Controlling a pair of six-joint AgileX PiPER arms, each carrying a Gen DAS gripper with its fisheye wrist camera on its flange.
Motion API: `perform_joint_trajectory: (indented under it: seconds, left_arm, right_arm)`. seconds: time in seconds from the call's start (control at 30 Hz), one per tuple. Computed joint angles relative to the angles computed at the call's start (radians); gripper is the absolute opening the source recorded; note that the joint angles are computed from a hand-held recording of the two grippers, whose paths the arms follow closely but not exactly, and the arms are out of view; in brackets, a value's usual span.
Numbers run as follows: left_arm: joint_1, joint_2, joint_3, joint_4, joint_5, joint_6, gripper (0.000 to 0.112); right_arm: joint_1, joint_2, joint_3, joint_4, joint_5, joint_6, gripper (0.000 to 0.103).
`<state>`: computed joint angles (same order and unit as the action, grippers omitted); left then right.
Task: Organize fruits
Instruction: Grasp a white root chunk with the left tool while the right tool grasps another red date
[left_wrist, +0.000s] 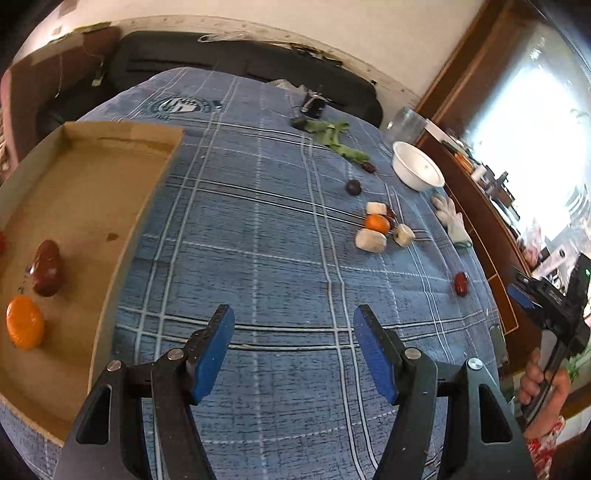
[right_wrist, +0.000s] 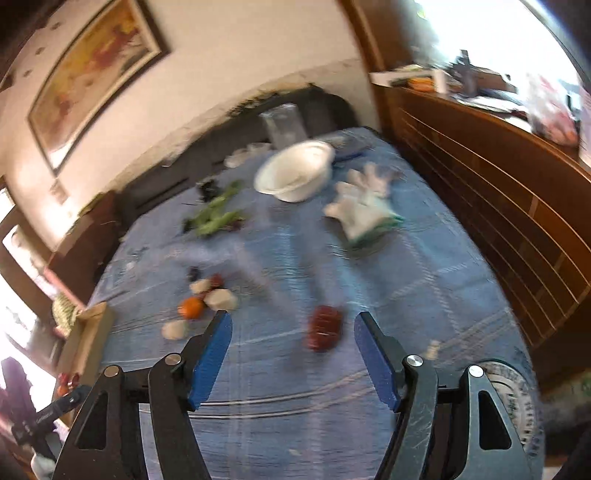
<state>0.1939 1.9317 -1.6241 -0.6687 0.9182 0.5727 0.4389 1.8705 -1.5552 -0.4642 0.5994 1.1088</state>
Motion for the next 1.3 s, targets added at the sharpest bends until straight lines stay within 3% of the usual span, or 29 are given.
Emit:
perform_joint_trajectory:
  seconds: [0.23, 0.4, 0.57, 0.77, 0.83, 0.93, 1.17, 1.3]
  left_arm:
    - [-0.053, 0.046, -0.099, 0.045, 0.016, -0.041, 0.066]
    - [-0.144, 0.17, -0.281, 0.11, 0.018, -0.106, 0.066]
    - [-0.23, 0.358, -0.551, 0.166, 0.092, -0.203, 0.064]
    - [-0.306, 0.537, -0.829, 0.251, 0.16, -0.279, 0.058]
    - [-0.312, 0.577, -0.892, 0.253, 0.184, -0.28, 0.048]
    - [-0.323, 0.554, -0.825, 0.262, 0.119, -0.241, 0.032]
    - [-0.288, 0.487, -0.669, 0.135, 0.03, -0.135, 0.032]
    - [-0.286, 0.479, -0.654, 0.117, 0.027, -0.123, 0.032]
  right_arm:
    - [0.004, 0.261, -0.295, 0.069, 0.142, -0.103, 0.073]
    - [0.024, 0.407, -0.482, 0.033, 0.279, -0.119, 0.063]
    - [0.028, 0.432, -0.497, -0.026, 0.292, -0.092, 0.032]
    - [0.021, 0.405, -0.441, -0.031, 0.225, -0.075, 0.03]
    - [0.017, 0.392, -0.415, -0.026, 0.201, -0.065, 0.03]
    - [0.014, 0.381, -0.395, -0.028, 0.181, -0.052, 0.03]
    - [0.023, 0.349, -0.341, -0.078, 0.129, 0.006, 0.03]
    - [0.037, 0.328, -0.309, -0.135, 0.094, 0.052, 0.03]
